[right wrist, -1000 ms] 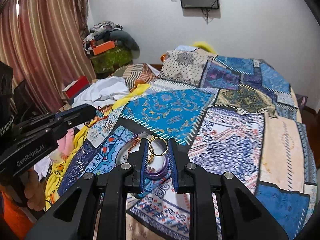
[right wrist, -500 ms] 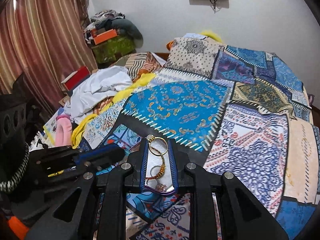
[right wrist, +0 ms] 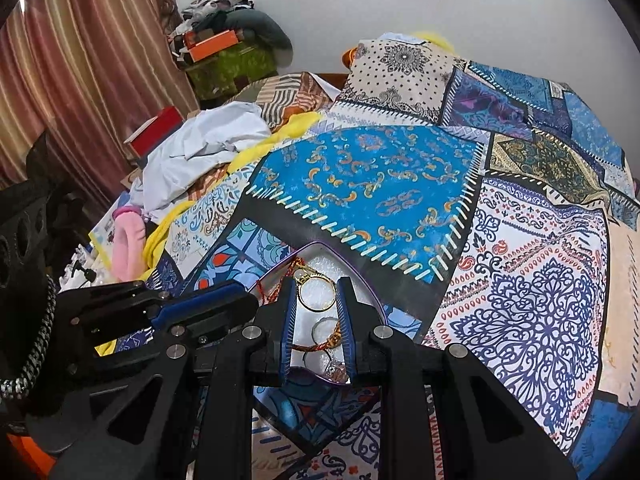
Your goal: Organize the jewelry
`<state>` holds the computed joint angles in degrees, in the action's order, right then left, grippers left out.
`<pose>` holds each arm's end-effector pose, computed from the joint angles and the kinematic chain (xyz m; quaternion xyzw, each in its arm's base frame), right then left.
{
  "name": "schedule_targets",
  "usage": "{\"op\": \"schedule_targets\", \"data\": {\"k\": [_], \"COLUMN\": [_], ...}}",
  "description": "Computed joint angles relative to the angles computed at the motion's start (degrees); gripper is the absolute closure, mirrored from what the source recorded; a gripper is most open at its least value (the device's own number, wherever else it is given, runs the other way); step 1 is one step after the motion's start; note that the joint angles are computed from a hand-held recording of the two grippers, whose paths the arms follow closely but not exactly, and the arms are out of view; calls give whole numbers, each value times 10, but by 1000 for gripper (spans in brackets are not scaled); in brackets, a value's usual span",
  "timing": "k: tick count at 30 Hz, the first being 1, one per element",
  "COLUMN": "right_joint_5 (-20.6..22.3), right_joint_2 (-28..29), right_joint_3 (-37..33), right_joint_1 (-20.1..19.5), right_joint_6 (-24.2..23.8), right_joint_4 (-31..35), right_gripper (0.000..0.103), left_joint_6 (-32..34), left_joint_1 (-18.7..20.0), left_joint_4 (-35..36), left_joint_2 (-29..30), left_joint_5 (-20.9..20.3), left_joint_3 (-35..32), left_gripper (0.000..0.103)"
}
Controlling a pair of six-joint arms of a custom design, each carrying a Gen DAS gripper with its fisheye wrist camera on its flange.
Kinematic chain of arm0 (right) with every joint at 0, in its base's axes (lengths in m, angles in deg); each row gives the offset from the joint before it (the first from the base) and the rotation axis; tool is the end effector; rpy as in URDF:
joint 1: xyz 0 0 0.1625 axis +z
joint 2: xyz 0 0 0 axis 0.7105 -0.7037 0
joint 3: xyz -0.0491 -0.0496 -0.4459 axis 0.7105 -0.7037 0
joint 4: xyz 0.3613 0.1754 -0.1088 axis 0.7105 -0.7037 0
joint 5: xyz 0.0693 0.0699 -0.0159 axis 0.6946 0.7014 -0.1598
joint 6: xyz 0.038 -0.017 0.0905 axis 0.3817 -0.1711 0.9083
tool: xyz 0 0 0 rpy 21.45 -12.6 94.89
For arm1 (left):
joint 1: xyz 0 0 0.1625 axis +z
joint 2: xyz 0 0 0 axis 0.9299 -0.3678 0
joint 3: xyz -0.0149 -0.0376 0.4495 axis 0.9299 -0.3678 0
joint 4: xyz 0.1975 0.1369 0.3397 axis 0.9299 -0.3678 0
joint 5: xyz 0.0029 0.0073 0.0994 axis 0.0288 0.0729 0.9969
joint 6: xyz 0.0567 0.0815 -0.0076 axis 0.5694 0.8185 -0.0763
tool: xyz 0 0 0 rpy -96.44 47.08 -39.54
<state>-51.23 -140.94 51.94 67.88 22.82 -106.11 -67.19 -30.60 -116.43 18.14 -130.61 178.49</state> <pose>0.2586 -0.3853 0.1330 0.2478 -0.9167 0.2238 0.2195 -0.1897 -0.3904 0.1411 0.2331 0.9148 -0.2753 0.1820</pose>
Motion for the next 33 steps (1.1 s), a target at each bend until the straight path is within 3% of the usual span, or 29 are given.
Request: {"op": "schedule_targets", "data": {"k": [5,8,17,21,28,31,33], "right_joint_5": [-7,-14,-58,-91,-152,-177,-198], "right_joint_2": [-7,-14,-57,-81,-120,-125,-122], "right_joint_3": [0,5,26,36,52,55,55], "right_joint_1": [5,13,68,110,213,262,295], "right_joint_6": [6,8,7,5,-16,-35,-50], "right_joint_4": [15,8,-36,-70,-166,-216,-253], "right_gripper": [84,76,75,75,75,75,75], "left_joint_6": [-15,-23,-58,-80,-151,-224,-304], "left_joint_1": [-9,-25,-108,-168,-323,-392,-435], "left_joint_4": [29,39,85,117,210,309,417], "left_joint_2": [-15,-30,-99,-139,-219,-256,-286], "left_joint_5": [12,26,84,125,255,315,350], "left_joint_3": [0,4,18,26,49,53,50], "left_gripper": [90,84,81,81,74,64,58]}}
